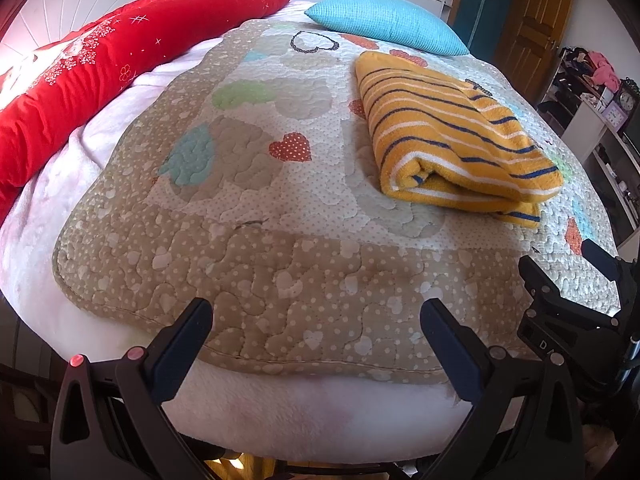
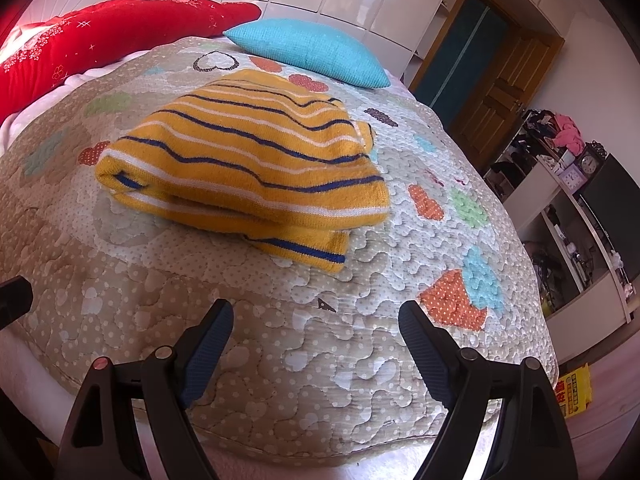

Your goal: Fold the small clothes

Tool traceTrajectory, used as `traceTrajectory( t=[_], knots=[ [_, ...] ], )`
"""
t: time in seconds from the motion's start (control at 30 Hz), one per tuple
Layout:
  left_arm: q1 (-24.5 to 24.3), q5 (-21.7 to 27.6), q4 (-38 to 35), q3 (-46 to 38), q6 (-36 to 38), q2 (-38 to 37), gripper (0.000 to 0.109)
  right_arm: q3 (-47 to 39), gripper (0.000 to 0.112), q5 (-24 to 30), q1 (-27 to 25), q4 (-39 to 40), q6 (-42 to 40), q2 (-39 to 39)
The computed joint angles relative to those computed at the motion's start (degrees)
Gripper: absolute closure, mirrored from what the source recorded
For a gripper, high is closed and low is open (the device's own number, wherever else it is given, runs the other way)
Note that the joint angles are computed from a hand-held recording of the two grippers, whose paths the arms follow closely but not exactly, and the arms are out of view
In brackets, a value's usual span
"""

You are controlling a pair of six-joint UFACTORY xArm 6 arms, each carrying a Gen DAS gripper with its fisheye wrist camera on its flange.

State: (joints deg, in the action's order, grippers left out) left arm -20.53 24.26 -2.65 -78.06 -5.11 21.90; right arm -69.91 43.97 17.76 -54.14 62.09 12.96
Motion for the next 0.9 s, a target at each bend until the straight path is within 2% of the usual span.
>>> traceTrajectory(
  t=[0.5, 0.9],
  knots=[
    [0.37, 0.06, 1.18, 0.15, -1.31, 0.28, 0.006, -0.49, 0.024, 1.06, 0.53, 0.18, -0.52, 0.75],
    [0.09, -1.20, 8.27, 0.98, -6.28, -0.20, 0.006, 0.04, 0.024, 0.38, 0.15, 0.92, -0.59, 0.64]
  ],
)
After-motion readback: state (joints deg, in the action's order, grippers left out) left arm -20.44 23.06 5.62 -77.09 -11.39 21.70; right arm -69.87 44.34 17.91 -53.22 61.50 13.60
